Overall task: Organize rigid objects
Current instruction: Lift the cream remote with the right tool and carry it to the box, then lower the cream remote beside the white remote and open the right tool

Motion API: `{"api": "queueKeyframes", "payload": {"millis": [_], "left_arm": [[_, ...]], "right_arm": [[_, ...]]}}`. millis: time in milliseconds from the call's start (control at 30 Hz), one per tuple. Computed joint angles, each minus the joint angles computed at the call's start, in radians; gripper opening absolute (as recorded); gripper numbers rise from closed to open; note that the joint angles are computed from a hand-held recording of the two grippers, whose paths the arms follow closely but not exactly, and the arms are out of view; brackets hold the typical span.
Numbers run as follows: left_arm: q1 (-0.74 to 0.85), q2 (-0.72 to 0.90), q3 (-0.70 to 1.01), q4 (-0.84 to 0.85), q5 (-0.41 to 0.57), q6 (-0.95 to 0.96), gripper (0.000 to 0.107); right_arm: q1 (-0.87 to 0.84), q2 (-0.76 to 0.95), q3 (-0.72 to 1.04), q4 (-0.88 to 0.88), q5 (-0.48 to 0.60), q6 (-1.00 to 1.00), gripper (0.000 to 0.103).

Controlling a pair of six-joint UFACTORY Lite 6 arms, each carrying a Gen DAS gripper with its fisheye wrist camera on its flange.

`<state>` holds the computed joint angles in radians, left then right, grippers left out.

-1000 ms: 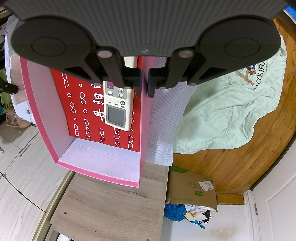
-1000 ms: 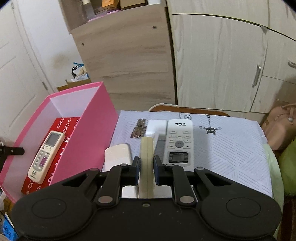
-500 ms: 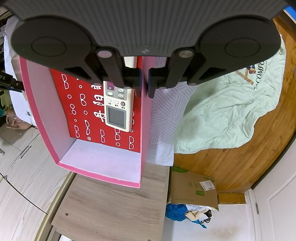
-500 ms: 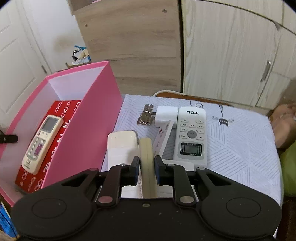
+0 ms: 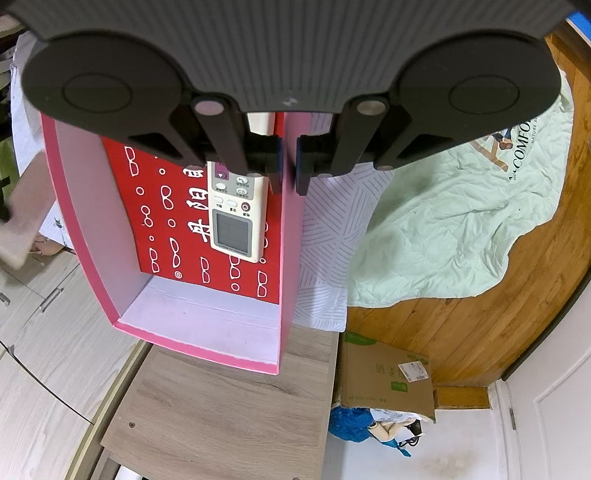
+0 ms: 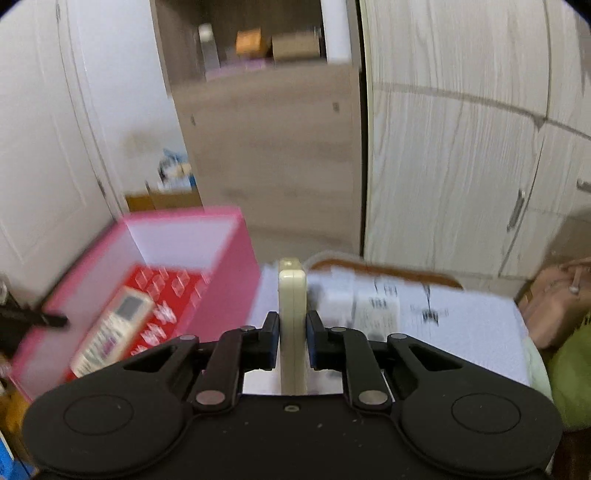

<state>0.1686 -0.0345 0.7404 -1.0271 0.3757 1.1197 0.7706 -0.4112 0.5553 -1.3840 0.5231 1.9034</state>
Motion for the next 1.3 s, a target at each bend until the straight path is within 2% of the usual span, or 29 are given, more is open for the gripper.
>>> {"api": "queueKeyframes", "payload": {"millis": [100,167,233,300,400,567,667,767,900,1067,1200,1300], "left_arm": [[-0.003,-0.002,0.000,0.014,-0.003,-0.017,0.005],[-0.016,-0.013,-0.013,0.011,-0.027,-0.013,0.005],[-0.022,-0.018,-0.015,0.028,-0.036,-0.028,0.004],[-0.009,-0.008,-0.004,0.028,-0.019,-0.025,0.005],[0.012,-0.001,0.002,0.007,0.007,0.010,0.005],[0.035,0.012,0.011,-0.017,0.034,0.037,0.006],[0.027,0.005,0.004,-0.016,0.024,0.036,0.006],[0.028,0.002,0.000,-0.024,0.025,0.048,0.005],[0.046,0.007,0.000,-0.046,0.042,0.079,0.006],[0.051,0.002,-0.009,-0.065,0.046,0.109,0.006],[0.054,0.007,-0.001,-0.057,0.053,0.100,0.006],[0.055,0.006,0.000,-0.054,0.055,0.099,0.006]], "right_arm": [[0.115,-0.041,0.049,-0.022,0.127,0.017,0.018],[0.165,-0.049,0.094,-0.032,0.154,0.013,0.018],[0.141,-0.055,0.145,-0.019,0.031,0.010,0.018],[0.119,0.008,0.221,0.032,-0.083,-0.040,0.018],[0.146,0.185,0.344,0.080,-0.127,-0.100,0.018],[0.188,0.450,0.456,0.004,-0.124,0.004,0.018],[0.173,0.580,0.524,0.052,-0.151,-0.025,0.018],[0.197,0.712,0.634,0.158,-0.066,-0.174,0.018],[0.270,0.890,0.812,0.192,0.192,-0.340,0.018],[0.253,0.990,0.927,0.229,0.245,-0.425,0.018],[0.255,1.124,1.095,0.307,0.351,-0.563,0.018],[0.226,1.154,1.144,0.416,0.323,-0.648,0.019]]}}
